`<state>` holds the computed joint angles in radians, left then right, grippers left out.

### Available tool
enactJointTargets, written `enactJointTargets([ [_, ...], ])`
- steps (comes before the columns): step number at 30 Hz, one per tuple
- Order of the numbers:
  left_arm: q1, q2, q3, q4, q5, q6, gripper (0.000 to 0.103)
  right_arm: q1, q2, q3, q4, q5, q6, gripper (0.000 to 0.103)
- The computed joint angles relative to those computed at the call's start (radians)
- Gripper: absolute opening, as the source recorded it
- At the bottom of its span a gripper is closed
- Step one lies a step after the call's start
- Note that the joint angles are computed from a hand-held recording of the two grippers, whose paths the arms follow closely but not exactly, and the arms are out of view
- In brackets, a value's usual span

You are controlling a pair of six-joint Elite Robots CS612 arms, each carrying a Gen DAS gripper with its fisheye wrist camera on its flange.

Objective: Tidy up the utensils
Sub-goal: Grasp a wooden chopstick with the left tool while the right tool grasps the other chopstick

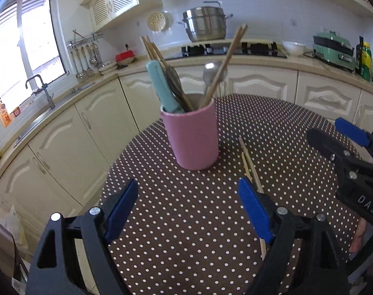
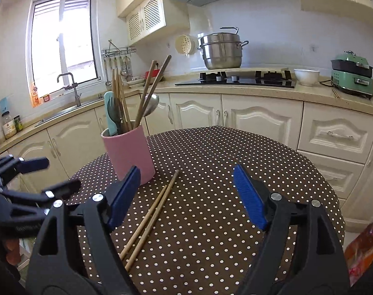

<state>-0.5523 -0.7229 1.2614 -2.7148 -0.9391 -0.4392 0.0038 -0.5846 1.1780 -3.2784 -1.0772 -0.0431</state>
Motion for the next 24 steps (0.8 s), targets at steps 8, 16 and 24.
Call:
enactJointTargets([
  [8, 0.021, 0.055, -0.080, 0.153, -0.162, 0.008, 0.082, -0.005, 0.012, -0.009, 0.024, 0.007, 0.040, 0.078],
  [16, 0.031, 0.096, -0.136, 0.200, -0.209, 0.020, 0.082, -0.005, 0.012, -0.010, 0.030, 0.011, 0.036, 0.078],
  [24, 0.039, 0.136, -0.213, 0.268, -0.236, 0.026, 0.081, -0.009, 0.015, -0.019, 0.049, 0.018, 0.064, 0.078],
])
